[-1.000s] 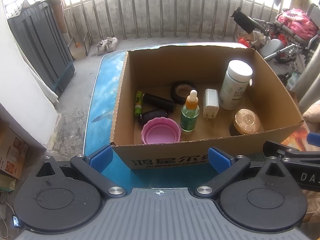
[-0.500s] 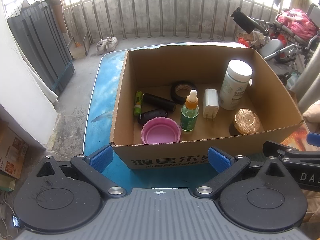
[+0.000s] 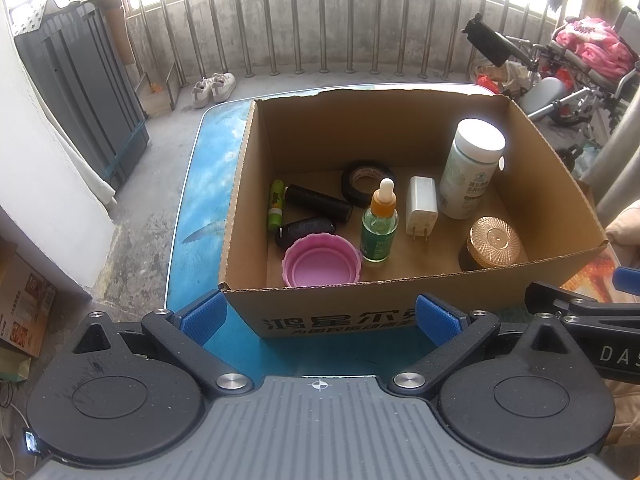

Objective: Organize rigid objects

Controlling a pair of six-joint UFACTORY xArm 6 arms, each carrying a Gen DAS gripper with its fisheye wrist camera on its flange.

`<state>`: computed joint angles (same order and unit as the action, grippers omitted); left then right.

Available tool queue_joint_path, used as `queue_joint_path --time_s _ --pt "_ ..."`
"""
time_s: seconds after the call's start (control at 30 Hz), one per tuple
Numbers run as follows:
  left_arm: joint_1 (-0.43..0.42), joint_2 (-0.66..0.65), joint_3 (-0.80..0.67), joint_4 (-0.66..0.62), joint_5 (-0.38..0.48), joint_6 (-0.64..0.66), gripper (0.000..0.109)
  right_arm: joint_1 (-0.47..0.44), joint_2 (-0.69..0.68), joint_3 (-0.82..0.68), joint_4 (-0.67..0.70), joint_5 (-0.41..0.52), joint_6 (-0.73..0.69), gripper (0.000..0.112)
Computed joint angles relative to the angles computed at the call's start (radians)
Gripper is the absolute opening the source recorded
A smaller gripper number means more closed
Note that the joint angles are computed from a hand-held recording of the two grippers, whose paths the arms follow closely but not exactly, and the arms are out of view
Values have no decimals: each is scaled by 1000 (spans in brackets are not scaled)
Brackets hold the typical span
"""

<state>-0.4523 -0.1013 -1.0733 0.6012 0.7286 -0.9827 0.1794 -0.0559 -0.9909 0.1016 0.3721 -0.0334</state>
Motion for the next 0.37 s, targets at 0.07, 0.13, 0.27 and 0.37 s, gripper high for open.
queue_joint_path --time_s 0.07,0.13,0.27,0.37 --pt "0 0 0 -1 1 1 101 0 2 -3 0 0 -2 103" --pt "0 0 0 -1 1 1 101 0 2 -3 2 2 -2 103" --pt "0 0 -1 -1 1 1 101 -1 0 0 5 2 -4 103" --pt "1 0 1 -3 0 3 101 -2 1 -1 8 4 -7 103"
